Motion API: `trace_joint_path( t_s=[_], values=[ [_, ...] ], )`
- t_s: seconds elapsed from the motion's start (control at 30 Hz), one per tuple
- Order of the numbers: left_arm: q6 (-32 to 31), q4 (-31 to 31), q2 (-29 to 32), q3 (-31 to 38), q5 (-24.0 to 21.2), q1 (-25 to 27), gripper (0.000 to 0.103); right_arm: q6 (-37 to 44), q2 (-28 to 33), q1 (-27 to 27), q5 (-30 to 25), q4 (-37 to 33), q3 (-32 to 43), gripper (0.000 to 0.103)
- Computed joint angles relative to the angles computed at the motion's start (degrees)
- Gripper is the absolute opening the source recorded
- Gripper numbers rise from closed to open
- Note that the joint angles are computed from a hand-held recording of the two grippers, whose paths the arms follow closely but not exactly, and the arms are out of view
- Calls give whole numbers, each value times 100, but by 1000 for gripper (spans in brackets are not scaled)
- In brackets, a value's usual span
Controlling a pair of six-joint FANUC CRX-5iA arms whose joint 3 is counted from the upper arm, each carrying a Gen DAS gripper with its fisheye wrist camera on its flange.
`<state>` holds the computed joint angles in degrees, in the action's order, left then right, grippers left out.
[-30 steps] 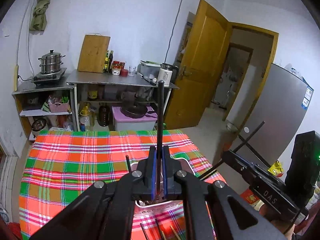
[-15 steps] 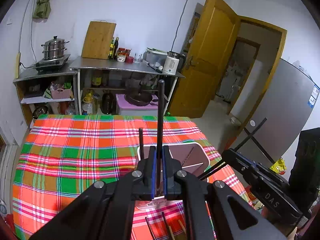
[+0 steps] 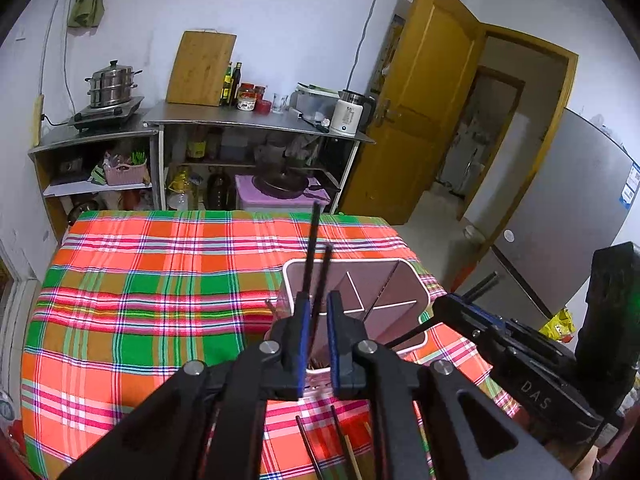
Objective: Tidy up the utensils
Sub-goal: 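Open both tools to drop the chopsticks into the basket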
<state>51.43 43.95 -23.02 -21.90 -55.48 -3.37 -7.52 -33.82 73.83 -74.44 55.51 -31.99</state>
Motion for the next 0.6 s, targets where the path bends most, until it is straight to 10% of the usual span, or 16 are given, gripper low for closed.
trace_joint_path(
  t_s=[0.6],
  values=[
    [-293,202,-1066,-914,-424,579,23,-674,-397,1948,-1607,370,-287,13]
  ],
)
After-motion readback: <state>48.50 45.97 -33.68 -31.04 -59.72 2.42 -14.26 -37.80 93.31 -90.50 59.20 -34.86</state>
